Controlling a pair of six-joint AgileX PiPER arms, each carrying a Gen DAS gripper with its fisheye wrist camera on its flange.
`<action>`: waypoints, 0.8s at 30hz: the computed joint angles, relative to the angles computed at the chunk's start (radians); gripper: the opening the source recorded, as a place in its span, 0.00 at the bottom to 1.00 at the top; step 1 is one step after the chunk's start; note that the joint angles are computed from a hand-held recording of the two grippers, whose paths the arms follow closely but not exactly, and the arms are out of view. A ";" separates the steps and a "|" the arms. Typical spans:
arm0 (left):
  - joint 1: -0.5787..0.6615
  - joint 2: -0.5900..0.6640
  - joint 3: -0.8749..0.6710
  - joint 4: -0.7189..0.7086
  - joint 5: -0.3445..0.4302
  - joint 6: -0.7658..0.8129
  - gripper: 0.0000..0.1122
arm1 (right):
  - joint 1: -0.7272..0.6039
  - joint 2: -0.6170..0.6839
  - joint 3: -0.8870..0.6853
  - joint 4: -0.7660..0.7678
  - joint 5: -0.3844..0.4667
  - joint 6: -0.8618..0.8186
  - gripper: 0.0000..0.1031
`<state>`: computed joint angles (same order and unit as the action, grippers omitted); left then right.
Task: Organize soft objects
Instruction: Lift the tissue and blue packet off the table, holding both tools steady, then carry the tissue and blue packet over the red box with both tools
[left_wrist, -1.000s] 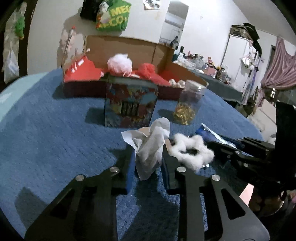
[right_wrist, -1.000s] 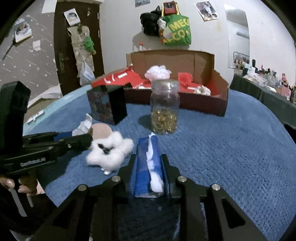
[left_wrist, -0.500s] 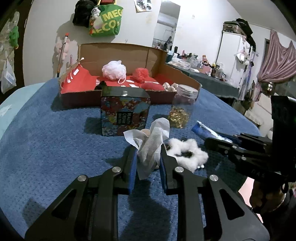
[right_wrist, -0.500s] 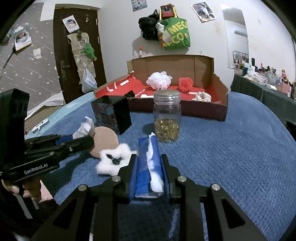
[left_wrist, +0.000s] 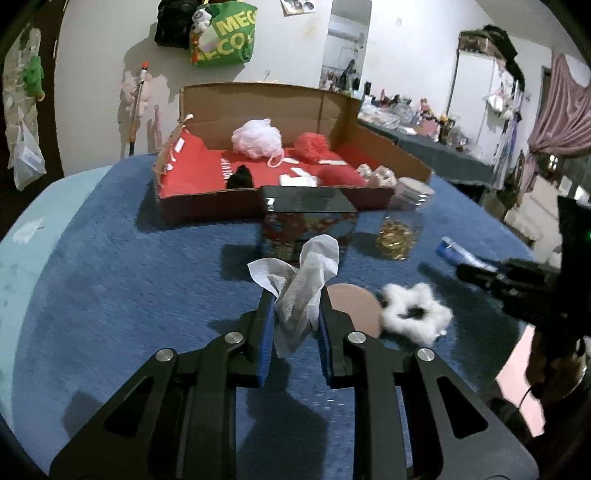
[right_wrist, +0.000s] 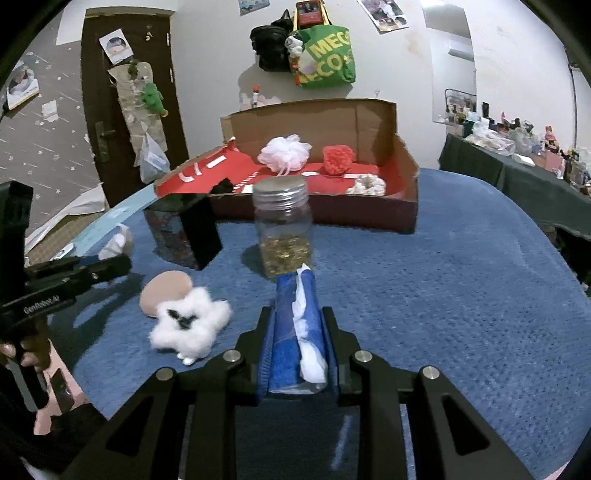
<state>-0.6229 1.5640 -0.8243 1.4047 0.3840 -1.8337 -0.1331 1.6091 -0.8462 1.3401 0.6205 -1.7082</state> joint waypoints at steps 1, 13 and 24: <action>0.012 0.001 -0.008 -0.048 -0.002 0.062 0.17 | -0.002 0.003 -0.008 -0.009 -0.003 0.009 0.26; 0.168 0.057 -0.138 -0.526 -0.017 0.732 0.17 | 0.013 0.074 -0.176 -0.186 -0.045 0.184 0.26; 0.274 0.114 -0.270 -0.894 0.002 1.226 0.17 | 0.038 0.151 -0.344 -0.322 -0.006 0.329 0.25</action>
<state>-0.3491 1.6784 -1.0944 0.5105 0.3856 -0.6080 -0.0955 1.7605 -1.1906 1.0181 0.6142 -1.3794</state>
